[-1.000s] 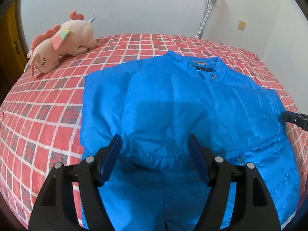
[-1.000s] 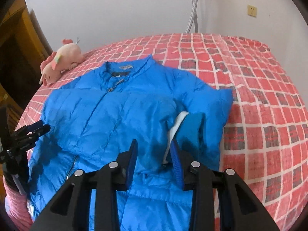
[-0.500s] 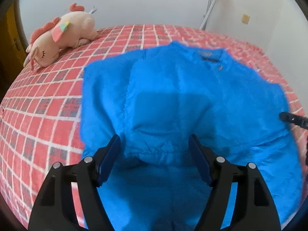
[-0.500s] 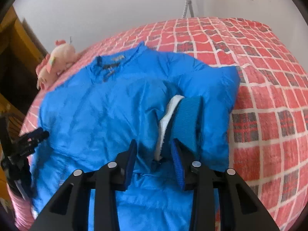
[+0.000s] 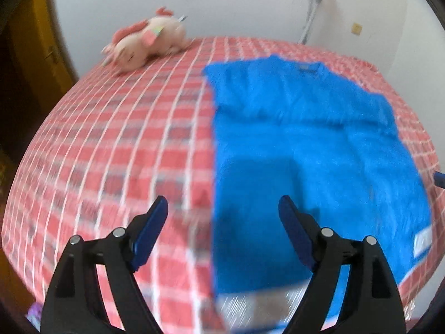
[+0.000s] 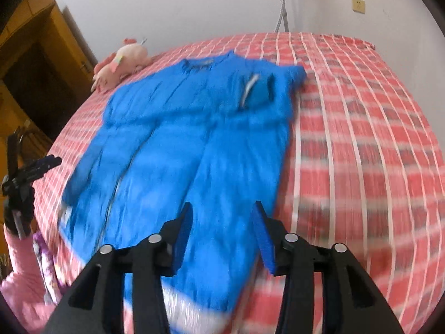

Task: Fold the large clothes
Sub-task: 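Grasp the jacket hem with both grippers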

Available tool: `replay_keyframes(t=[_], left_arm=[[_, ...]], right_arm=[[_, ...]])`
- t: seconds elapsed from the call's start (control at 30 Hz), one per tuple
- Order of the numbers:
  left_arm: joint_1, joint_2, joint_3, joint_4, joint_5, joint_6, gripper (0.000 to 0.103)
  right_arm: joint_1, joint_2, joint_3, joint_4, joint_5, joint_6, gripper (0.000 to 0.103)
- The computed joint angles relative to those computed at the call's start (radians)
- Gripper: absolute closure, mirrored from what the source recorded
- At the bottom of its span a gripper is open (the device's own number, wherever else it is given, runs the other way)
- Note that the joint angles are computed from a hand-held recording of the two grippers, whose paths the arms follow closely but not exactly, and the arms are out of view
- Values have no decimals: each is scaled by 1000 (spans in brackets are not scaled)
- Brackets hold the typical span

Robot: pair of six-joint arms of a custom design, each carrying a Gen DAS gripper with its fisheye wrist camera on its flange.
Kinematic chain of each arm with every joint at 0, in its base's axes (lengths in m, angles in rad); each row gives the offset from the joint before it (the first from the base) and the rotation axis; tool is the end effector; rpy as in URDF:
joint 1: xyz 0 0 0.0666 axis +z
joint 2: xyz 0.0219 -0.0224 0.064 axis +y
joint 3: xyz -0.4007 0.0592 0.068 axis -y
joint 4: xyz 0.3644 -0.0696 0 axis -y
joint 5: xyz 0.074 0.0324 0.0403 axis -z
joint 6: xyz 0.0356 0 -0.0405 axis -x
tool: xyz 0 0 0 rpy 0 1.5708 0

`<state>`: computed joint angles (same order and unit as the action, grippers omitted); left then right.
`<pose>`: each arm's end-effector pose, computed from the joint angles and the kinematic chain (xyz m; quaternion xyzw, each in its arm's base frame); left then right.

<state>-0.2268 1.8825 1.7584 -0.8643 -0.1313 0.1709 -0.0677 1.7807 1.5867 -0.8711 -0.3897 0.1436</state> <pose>0.6159 -0.1377 0.3546 0.0079 0.9560 0.0050 0.2932 0.5806 -0.0262 0.3444 -0.0844 0.9474 0.1605 0.2638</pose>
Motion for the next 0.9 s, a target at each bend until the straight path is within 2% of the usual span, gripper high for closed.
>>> replay_keyframes(t=[0.17, 0.37, 0.7, 0.8, 0.9], left_arm=[[34, -132, -235, 56, 21, 56, 18], [33, -208, -375, 123, 93, 64, 18], [8, -151, -379, 148, 205, 88, 18], [1, -141, -376, 157, 214, 90, 18], [0, -133, -366, 158, 234, 92, 26]], right_arm=[[-4, -120, -190, 44, -11, 17, 55], [-13, -183, -301, 53, -63, 2, 55], [-12, -146, -328, 52, -78, -46, 52], [-25, -119, -324, 44, -120, -60, 52], [-28, -108, -322, 63, -145, -76, 51]])
